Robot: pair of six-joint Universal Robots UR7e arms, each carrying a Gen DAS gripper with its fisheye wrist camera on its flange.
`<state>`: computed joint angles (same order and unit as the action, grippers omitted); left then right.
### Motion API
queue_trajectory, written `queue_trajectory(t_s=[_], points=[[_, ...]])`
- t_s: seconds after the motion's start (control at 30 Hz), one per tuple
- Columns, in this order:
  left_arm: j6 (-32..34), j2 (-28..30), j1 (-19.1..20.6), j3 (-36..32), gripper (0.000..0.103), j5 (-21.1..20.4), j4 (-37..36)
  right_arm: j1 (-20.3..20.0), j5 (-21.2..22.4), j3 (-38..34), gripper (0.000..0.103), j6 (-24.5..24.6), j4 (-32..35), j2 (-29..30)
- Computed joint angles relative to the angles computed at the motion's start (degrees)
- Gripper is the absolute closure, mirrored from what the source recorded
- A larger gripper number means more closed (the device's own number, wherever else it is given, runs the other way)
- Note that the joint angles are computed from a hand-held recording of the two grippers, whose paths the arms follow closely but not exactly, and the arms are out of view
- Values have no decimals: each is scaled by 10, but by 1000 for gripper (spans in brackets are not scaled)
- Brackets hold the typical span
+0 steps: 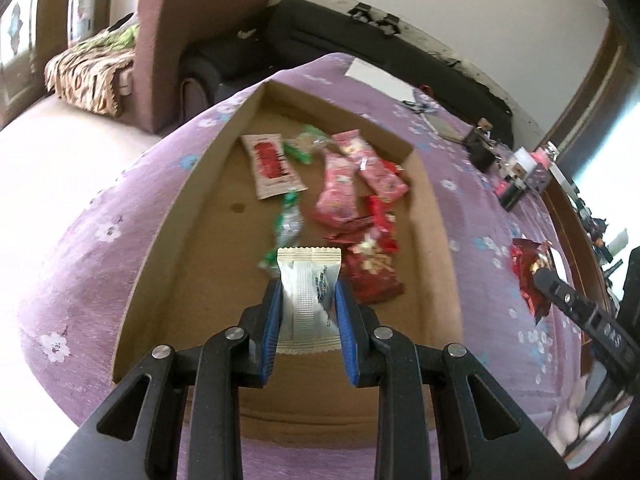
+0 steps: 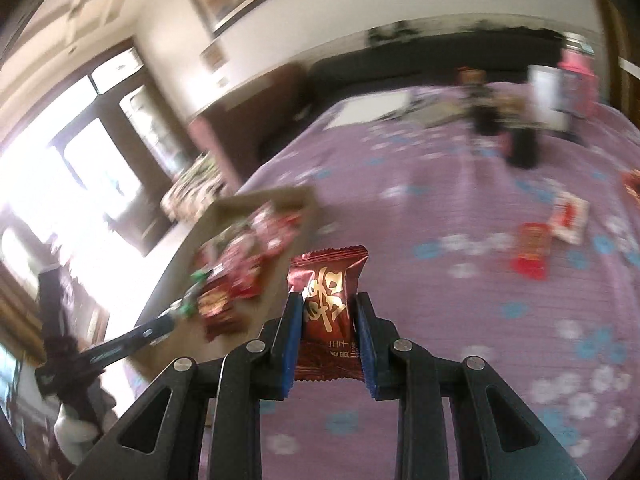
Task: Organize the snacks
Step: 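Carry both packets into the cardboard box and open both tools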
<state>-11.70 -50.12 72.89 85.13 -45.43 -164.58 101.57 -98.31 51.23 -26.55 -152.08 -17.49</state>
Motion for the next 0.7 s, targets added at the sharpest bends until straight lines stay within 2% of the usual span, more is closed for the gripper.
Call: queue_trajectory(t_s=[0.17, 0.47, 0.57, 0.7], points=[[-12, -2, 10, -2, 79, 4, 9, 25, 3, -23, 77, -25, 48, 34], [-29, -11, 15, 3, 77, 6, 11, 43, -7, -53, 77, -49, 110, 77], [-21, -15, 10, 10, 73, 11, -4, 46, -14, -51, 77, -53, 117, 83], [-7, -21, 2, 23, 55, 25, -39, 49, -25, -54, 74, -64, 123, 92]])
